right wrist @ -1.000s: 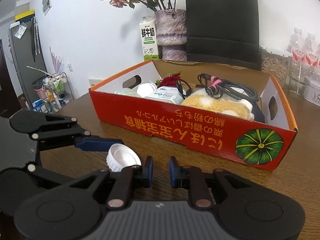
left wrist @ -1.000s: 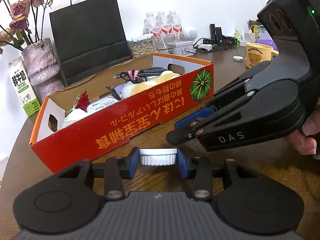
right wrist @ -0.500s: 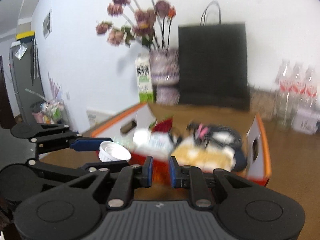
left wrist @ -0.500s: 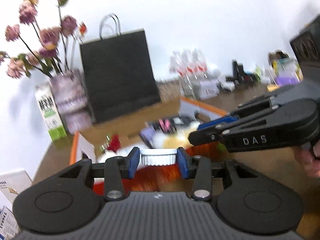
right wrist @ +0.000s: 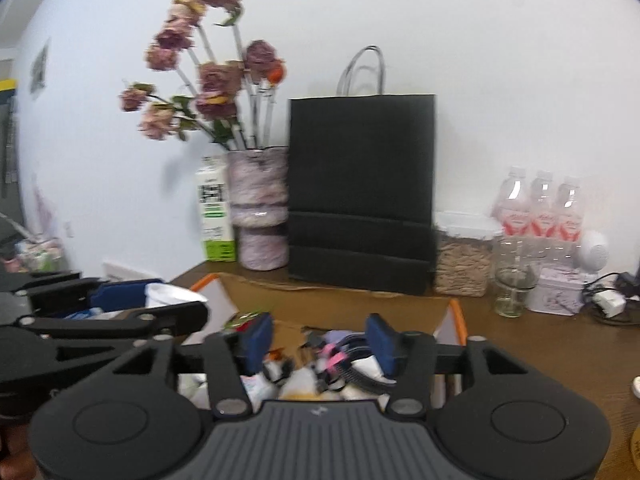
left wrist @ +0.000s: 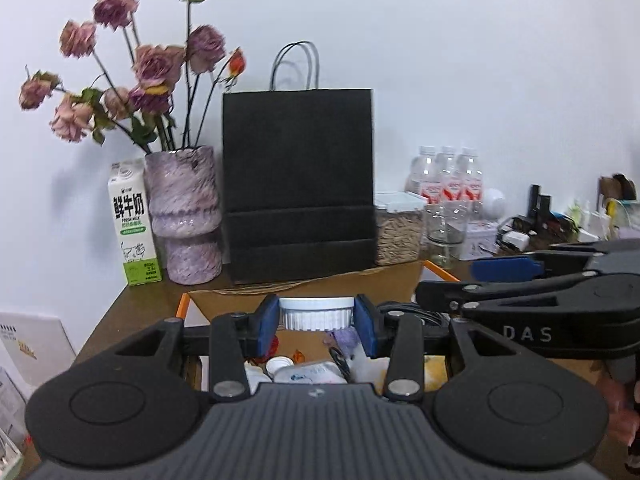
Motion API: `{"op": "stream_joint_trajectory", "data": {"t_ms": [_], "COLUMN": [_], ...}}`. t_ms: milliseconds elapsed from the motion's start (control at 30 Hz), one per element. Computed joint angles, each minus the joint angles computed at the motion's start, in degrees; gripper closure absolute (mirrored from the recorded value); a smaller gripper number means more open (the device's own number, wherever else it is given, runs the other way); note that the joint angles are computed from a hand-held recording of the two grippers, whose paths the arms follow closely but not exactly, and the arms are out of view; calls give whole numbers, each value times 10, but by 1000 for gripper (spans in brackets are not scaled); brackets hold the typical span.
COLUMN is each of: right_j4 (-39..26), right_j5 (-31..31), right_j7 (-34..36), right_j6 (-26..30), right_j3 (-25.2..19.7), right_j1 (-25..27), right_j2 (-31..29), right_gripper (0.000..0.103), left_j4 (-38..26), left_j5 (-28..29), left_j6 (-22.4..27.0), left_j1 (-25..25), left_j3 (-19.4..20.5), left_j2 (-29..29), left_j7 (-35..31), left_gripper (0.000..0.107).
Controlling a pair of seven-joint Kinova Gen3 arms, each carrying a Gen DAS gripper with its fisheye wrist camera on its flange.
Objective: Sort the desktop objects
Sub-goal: 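Release the cap with the left tool into the box while the right tool releases its cap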
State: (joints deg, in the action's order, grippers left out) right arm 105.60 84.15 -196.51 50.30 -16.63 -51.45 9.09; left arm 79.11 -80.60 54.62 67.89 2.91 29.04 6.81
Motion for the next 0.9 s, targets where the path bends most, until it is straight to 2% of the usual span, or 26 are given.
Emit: {"op": "stream_joint_trajectory", "data": {"t_ms": [33, 100, 300, 667, 733, 767, 800, 900], "right_j4": [-1, -3, -29, -65, -67, -68, -65, -61], "right_j5": [2, 8, -5, -38, -45, -49, -47, -44], "right_j7": [-3, -7, 14, 60, 68, 73, 69, 62], "right_j6": [-2, -10, -29, -54, -56, -55, -57, -55], "right_j3": [2, 8, 27, 58, 62, 63, 65, 67], "right_j1": [3, 11, 29, 33, 31, 29, 28, 26], "right_j2": [2, 7, 32, 63, 65, 66, 64, 60], "right_gripper": [36, 21, 2, 0, 0, 0, 0, 0], "left_j4": [0, -5, -31, -70, -83, -90, -101, -96], "left_j5": [1, 6, 39, 108, 129, 134, 136, 125], "left_j6": [-3, -12, -33, -47, -37, -26, -6, 1], "left_j1": [-4, -14, -38, -49, -49, -43, -34, -21], "left_j3": [-1, -3, -18, -50, -52, -57, -65, -81], "left_j2": [1, 5, 24, 50, 56, 60, 68, 68], "left_j7": [2, 3, -2, -58, -77, -78, -77, -60], "left_gripper": [66, 67, 67, 65, 40, 19, 9, 4]}}
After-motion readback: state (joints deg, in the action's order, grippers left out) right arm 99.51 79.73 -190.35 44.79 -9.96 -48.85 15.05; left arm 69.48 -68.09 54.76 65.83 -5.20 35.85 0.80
